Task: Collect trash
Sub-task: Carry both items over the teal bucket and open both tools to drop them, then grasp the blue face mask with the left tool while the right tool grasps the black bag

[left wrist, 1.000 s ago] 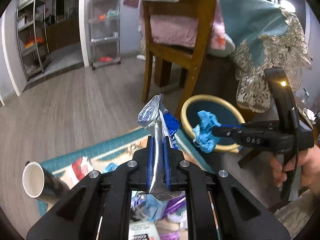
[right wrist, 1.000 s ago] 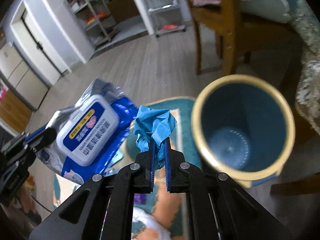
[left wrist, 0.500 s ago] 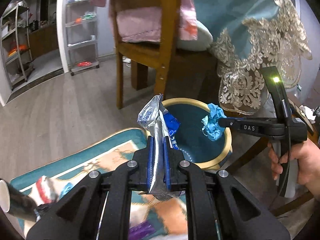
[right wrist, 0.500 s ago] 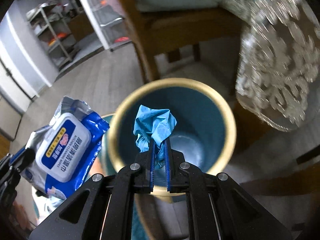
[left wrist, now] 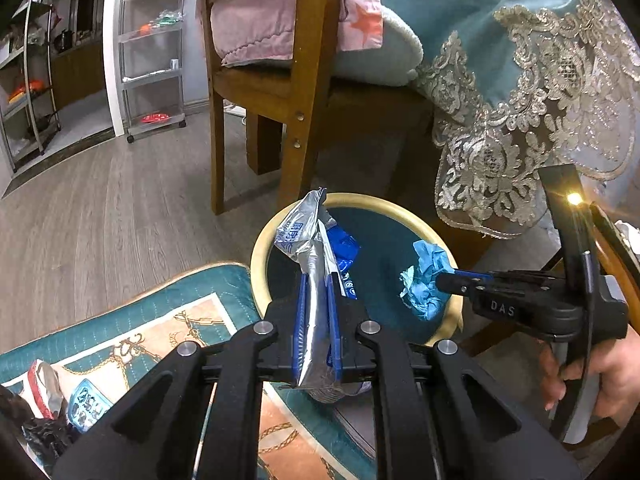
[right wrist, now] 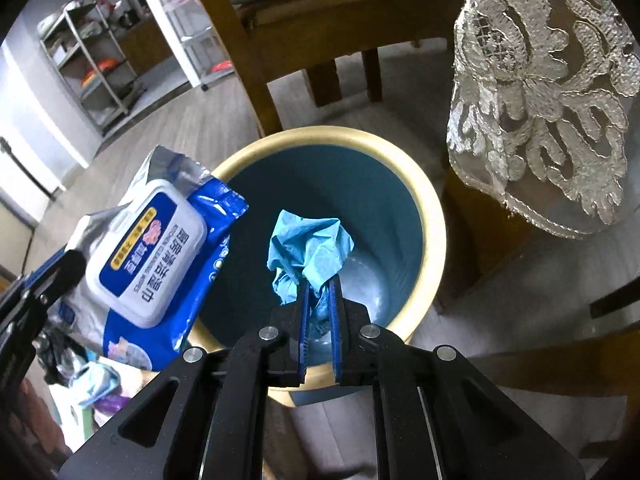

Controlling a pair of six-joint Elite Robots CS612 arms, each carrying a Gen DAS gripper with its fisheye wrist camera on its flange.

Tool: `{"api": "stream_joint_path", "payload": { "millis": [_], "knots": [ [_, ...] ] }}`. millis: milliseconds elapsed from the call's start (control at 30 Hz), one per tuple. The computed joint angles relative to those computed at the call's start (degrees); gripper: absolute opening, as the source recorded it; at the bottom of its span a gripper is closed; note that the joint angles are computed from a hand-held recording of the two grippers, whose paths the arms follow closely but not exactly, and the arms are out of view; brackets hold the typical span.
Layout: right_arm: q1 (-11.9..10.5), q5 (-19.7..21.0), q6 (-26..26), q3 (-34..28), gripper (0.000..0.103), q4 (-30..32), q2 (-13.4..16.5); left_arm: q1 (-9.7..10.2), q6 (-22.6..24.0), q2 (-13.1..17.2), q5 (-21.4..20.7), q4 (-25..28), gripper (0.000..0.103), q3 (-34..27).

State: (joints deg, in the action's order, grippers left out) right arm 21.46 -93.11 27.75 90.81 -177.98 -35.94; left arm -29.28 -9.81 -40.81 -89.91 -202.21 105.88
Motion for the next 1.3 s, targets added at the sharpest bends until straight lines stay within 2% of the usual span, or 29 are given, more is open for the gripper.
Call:
{"api": "stream_joint_path", "payload": {
  "millis": [133, 300, 467, 600, 733, 767, 800, 900, 1100, 1300],
  "knots": [
    [0.23, -0.39, -0.51, -0.58, 0.016, 0.38, 0.32, -0.10, 0.23, 0.24, 0.82, -0.14, 0.011, -0.23],
    [0.81, -2.32, -3.19, -1.41, 0.033, -0.78, 0.62, 0.28, 0.22, -0.24, 0.57, 0.00, 0.023, 0.15],
    [1.41, -3.68, -4.35, -2.01, 0.058, -1.67, 0.68, 0.37, 1.84, -1.35, 2.00, -2.27, 0.034, 1.95],
    [2.16, -5.28, -5.23, -2.12, 0.073, -3.16, 0.44, 0.46, 2.53, -2.50, 3.37, -4.67, 0.050, 3.82],
    [3.07, -6.21, -5.60, -2.02, 0.087, -4.86, -0.09, 0.91, 3.08, -4.08, 4.57, -7.17, 0.063, 6.11],
    [3.42, -6.58, -5.66, -2.12, 0.091, -5.58, -0.19, 1.07, 3.13, -4.51, 4.91, -7.89, 0.069, 6.75],
    [3.67, -6.89, -5.77, -2.34, 0.092, -5.93, -0.21, 1.17, 3.15, -4.80, 5.21, -8.41, 0.075, 7.15],
    [4.62, -7.78, -6.59, -2.61, 0.094, -7.26, -0.45, 1.69, 3.32, -6.01, 6.30, -10.53, 0.083, 9.03],
    [6.59, -8.15, -8.79, -3.70, 0.096, -8.69, -0.39, 2.96, 3.19, -7.87, 7.72, -12.24, 0.093, 11.87],
    [8.73, -6.99, -10.91, -5.59, 0.096, -8.32, -0.01, 4.45, 3.47, -9.39, 10.18, -13.59, 0.097, 14.81]
  ]
}}
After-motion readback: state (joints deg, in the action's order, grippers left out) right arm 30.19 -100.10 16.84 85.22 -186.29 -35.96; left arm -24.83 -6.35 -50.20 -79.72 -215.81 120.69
